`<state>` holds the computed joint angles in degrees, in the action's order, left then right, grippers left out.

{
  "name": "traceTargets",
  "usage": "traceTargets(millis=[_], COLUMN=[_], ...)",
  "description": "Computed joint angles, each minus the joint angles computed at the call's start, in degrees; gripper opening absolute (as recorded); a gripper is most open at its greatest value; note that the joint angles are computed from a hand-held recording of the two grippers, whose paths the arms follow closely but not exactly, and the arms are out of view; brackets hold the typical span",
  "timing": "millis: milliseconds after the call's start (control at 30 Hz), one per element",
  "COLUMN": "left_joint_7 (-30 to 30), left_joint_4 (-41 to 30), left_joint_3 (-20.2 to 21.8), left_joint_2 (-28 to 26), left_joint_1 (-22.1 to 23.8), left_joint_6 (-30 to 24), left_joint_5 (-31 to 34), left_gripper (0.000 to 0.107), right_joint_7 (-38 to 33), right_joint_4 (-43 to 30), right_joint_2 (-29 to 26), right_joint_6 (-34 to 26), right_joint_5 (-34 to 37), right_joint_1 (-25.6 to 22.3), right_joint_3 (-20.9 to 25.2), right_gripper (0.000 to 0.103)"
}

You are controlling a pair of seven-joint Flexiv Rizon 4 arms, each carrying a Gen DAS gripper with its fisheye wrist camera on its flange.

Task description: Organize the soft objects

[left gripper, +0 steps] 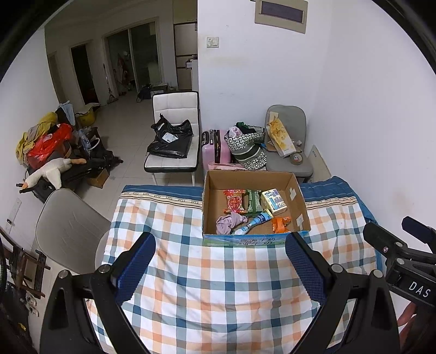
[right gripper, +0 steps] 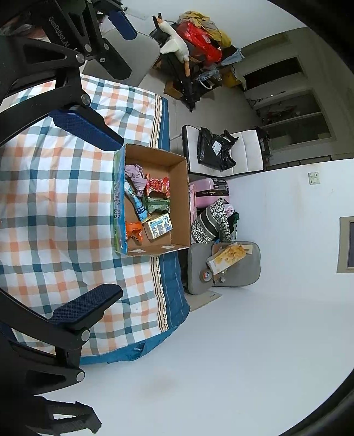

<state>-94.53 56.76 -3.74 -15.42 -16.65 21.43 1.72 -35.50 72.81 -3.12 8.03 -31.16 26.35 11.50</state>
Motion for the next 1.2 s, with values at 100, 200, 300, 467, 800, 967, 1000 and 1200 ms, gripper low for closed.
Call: traceTargets(millis=[100,200,300,467,800,967,1000,1200], left_joint_7=[0.0,-0.3,-0.3,-0.1,0.0,-0.1,0.0,0.0], left_joint_4=[0.1,-0.1,-0.3,-0.3,-0.4,-0.6,-0.4,-0.7], left_joint_3=[0.0,0.1,0.1,0.2,0.3,0.3,0.3,0.4], left_joint_2=[0.1,-0.3,-0.5,-0.6,-0.7,-0.8,-0.7,-0.9], left_joint_1=[0.0,-0.1,0.1,0.1,0.1,0.1,0.2,0.2], left_joint_6=[0.0,-0.1,-0.4,-0.3,-0.2,-0.3,-0.1,-0.1], left_joint_5=[0.2,0.4,0.4,0.5,0.5,0.6,0.4,0.5], left_gripper=[0.098,0.098,0.098,0.098,0.098,0.098,0.098,0.098], right_joint_7=[0.0,-0.1,0.0,0.3,1.6,1.8,1.7,1.7], right_joint_4=[-0.1,-0.2,-0.2,0.1,0.4,0.3,0.0,-0.5], right_joint_2=[0.0,0.0,-0.1,0.1,0.0,-0.1,-0.3,-0.5], right_joint_6=[-0.1,-0.2,-0.4,-0.2,-0.3,-0.5,-0.8,-1.1], right_joint_5=[0.0,0.3,0.0,-0.1,-0.8,-0.9,-1.0,-1.1], right_joint_1=[0.0,0.0,0.1,0.2,0.5,0.6,0.7,1.0], right_joint_3=[0.0,0.0,0.0,0.1,0.2,0.2,0.2,0.1], right_gripper=[0.100,0.100,0.100,0.100,0.100,0.100,0.100,0.100])
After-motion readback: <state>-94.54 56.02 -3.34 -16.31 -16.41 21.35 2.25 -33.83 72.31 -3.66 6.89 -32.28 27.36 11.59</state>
